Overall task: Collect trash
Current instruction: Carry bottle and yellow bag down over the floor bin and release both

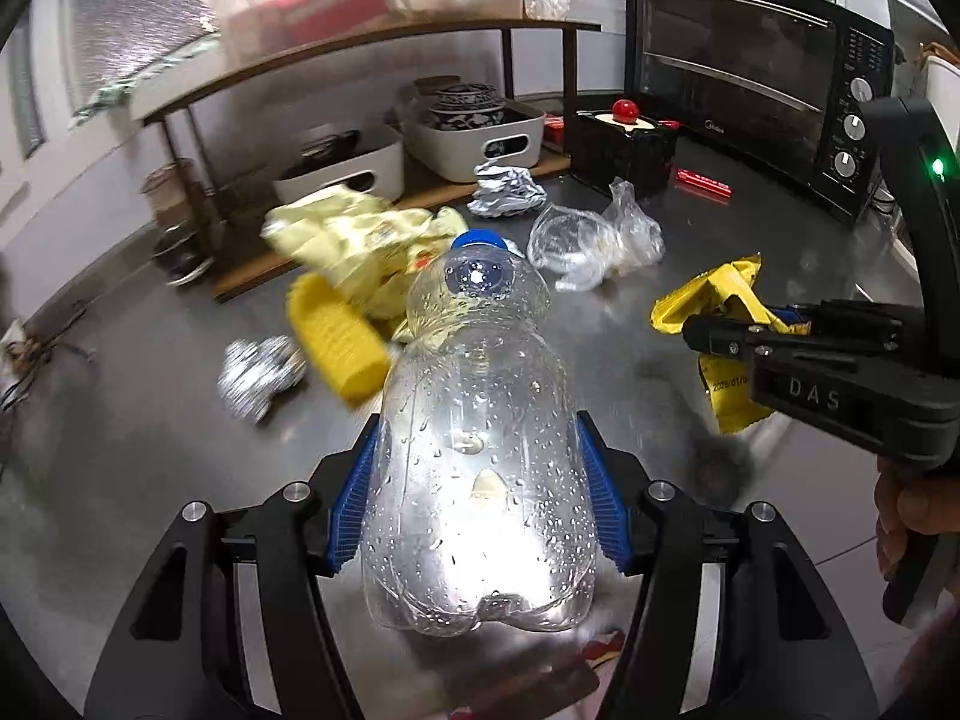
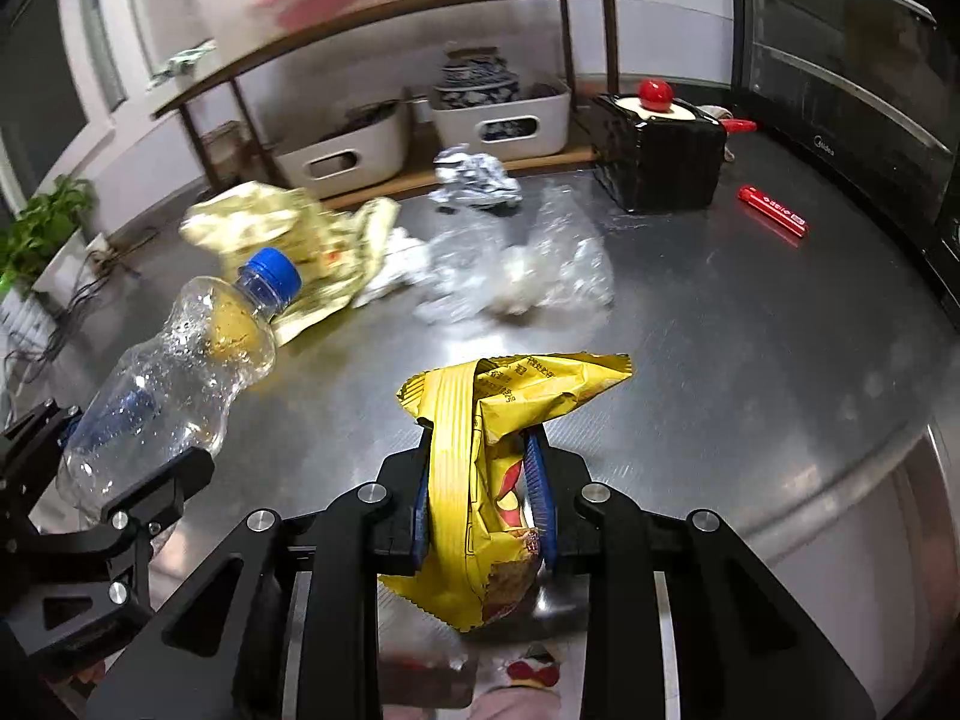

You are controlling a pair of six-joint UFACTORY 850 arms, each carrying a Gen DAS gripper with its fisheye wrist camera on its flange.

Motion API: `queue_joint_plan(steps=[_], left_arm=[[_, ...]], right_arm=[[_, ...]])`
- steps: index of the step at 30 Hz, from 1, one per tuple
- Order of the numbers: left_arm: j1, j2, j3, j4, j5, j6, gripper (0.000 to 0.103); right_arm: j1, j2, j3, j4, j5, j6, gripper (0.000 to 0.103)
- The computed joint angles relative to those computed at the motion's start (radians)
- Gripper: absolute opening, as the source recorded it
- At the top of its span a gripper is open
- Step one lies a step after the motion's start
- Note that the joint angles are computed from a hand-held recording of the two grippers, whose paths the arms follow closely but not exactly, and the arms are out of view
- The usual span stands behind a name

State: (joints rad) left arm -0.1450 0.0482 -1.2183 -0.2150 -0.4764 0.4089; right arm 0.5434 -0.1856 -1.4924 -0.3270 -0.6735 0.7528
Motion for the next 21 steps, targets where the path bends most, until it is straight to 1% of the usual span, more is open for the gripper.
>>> queue_joint_plan(steps=[9,14,18,21], left_arm=[[0.056,0.277,0.219,-0.037,-0.039,-0.039,0.058],[0.102,0.425,0.329,-0.050,-0.067,-0.060,0.058],[0.140,0.526,0.413,-0.066,-0.089,-0.064,0.058],[0.165,0.586,0.487,-0.058,-0.101,-0.083,0.058]], right_arm=[[0.152,0.130,0.093,-0.124,-0.054,0.140,0.028],[0.230,0.191,0.163,-0.163,-0.062,0.211,0.028],[0.295,0.226,0.220,-0.211,-0.071,0.280,0.028],[0.331,0.239,0.264,-0.225,-0.070,0.311,0.028]])
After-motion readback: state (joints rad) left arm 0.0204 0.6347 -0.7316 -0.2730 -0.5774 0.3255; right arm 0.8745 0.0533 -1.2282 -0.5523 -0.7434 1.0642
